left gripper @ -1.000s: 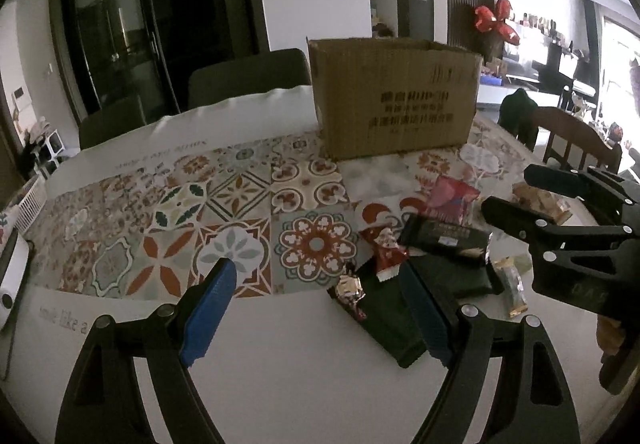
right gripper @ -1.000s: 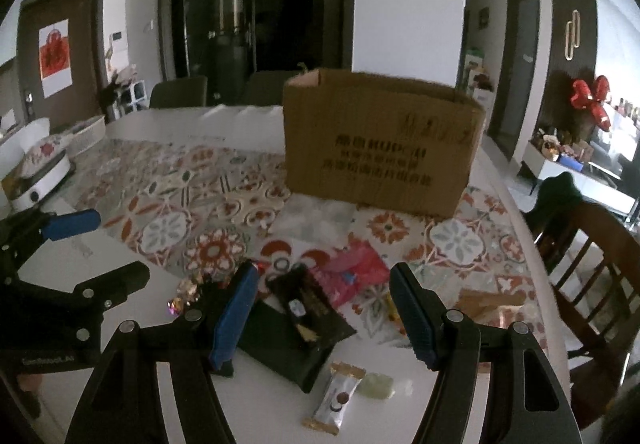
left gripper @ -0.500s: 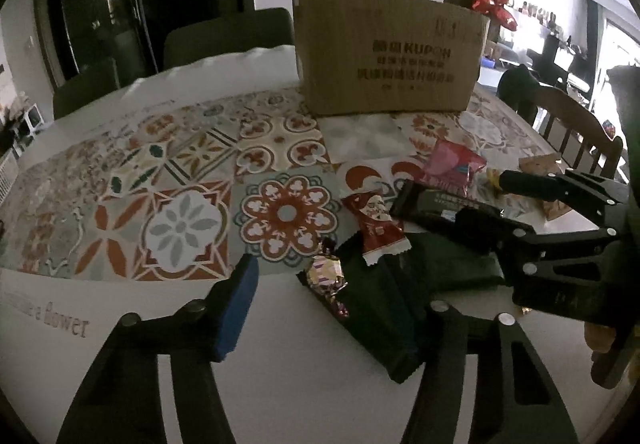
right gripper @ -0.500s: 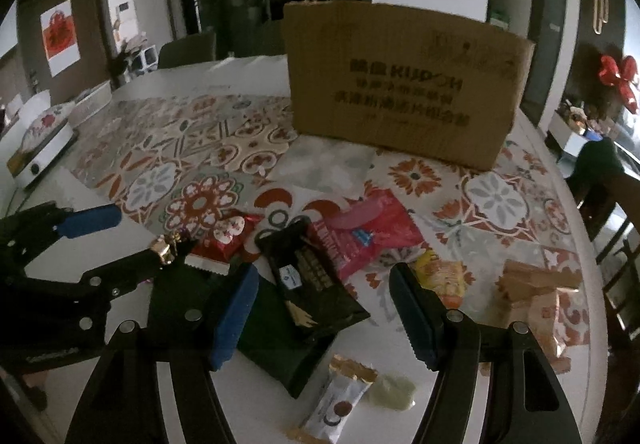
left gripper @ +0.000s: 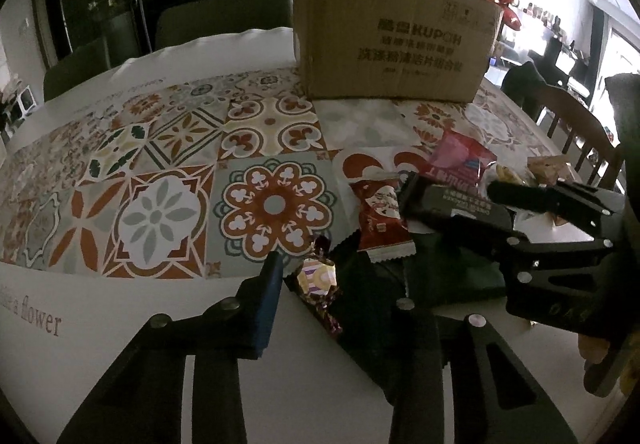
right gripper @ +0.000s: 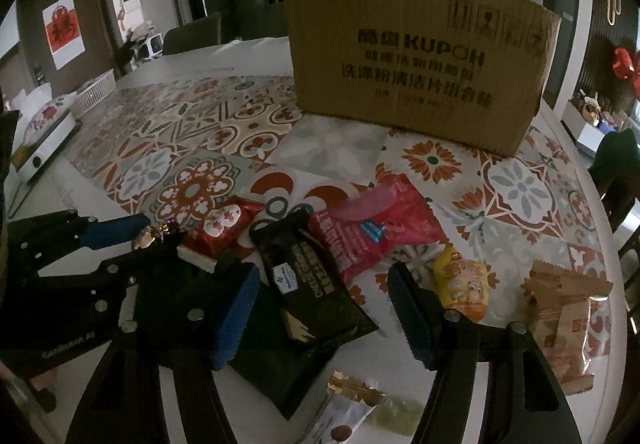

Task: Organize snacks
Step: 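Grasp the wrapped candy with the left tool while the right tool grasps another cheese cracker bar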

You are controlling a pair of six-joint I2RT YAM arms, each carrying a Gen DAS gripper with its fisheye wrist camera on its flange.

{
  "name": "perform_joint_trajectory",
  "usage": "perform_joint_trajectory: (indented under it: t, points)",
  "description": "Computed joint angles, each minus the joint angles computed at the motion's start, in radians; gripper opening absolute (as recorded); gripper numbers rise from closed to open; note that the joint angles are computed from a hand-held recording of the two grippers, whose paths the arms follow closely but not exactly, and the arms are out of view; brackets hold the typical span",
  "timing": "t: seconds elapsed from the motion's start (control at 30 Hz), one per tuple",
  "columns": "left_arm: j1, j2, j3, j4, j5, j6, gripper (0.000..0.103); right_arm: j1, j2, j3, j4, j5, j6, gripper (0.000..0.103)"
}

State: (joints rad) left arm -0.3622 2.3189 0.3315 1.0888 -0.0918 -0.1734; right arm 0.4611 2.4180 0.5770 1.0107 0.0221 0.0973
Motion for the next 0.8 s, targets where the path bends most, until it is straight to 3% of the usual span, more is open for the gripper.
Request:
perform_joint_trajectory:
  t: [0.1,0.23,0.3,0.8]
  points:
    - [-0.001,0.003,0.001,0.008,-0.009,0.004,0.024,-0.005,0.005,0.011,-0.019,-0.023,0.004,0.054]
    - [0.010,0.006,0.002,0.011,0.002,0.001,0.022,-0.004,0.005,0.016,-0.025,-0.020,0.010,0.047]
    - [0.008,0.008,0.000,0.019,-0.001,0.001,0.022,0.002,0.006,0.011,-0.012,-0.009,0.008,0.033]
    - [-0.022,-0.121,-0.091,0.054,-0.024,-0.004,0.022,0.025,-0.071,-0.098,0.096,0.046,0.031,0.032]
